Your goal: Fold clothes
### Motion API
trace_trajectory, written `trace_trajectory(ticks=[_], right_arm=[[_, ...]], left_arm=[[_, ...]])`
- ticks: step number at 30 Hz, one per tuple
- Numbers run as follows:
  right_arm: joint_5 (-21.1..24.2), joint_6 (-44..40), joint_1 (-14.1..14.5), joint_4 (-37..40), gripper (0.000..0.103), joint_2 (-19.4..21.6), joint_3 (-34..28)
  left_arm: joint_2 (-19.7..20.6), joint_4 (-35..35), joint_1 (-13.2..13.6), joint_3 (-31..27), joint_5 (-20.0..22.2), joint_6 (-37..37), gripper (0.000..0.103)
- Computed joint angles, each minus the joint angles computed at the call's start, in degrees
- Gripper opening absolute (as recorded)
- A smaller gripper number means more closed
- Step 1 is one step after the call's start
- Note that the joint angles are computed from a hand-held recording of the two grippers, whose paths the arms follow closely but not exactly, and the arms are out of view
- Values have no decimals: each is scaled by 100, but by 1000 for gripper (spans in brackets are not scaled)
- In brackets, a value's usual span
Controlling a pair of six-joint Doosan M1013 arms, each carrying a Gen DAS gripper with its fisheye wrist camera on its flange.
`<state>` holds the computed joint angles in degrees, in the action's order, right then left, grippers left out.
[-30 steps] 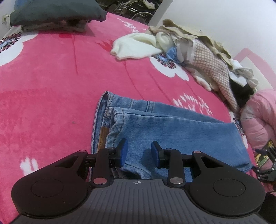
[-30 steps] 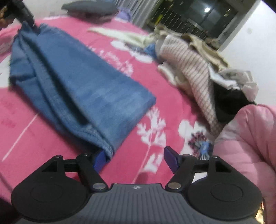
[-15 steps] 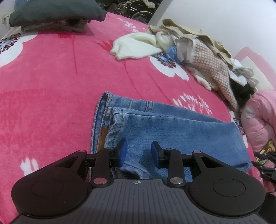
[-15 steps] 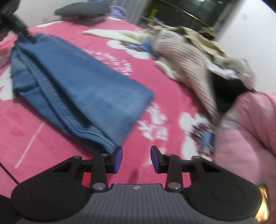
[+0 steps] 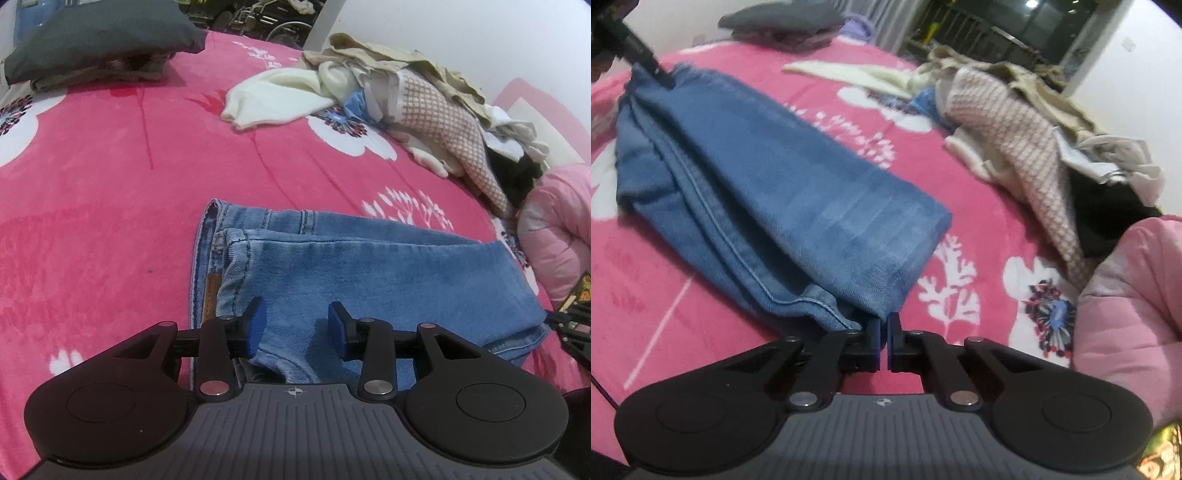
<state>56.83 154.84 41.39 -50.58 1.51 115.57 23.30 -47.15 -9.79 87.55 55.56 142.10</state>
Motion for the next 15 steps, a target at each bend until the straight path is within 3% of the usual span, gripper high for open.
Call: trace_trajectory(ticks=[3, 8, 11, 13, 15], right_arm=[[69, 522, 140, -183, 1, -135, 30], [235, 557, 288, -149, 1, -113, -6], [108, 715, 278, -160, 1, -186, 24], [-82, 323, 105, 418, 0, -200, 83], [49, -488, -14, 1051, 0, -42, 52]], left_arm=[[-13, -5, 13, 2, 21, -12, 38], [-29, 12, 14, 11, 15, 21, 38], [-41, 26, 4, 26, -12, 61, 38], [-38, -6, 2, 41, -23, 107, 38], [-47, -26, -5, 70, -68, 165, 38]])
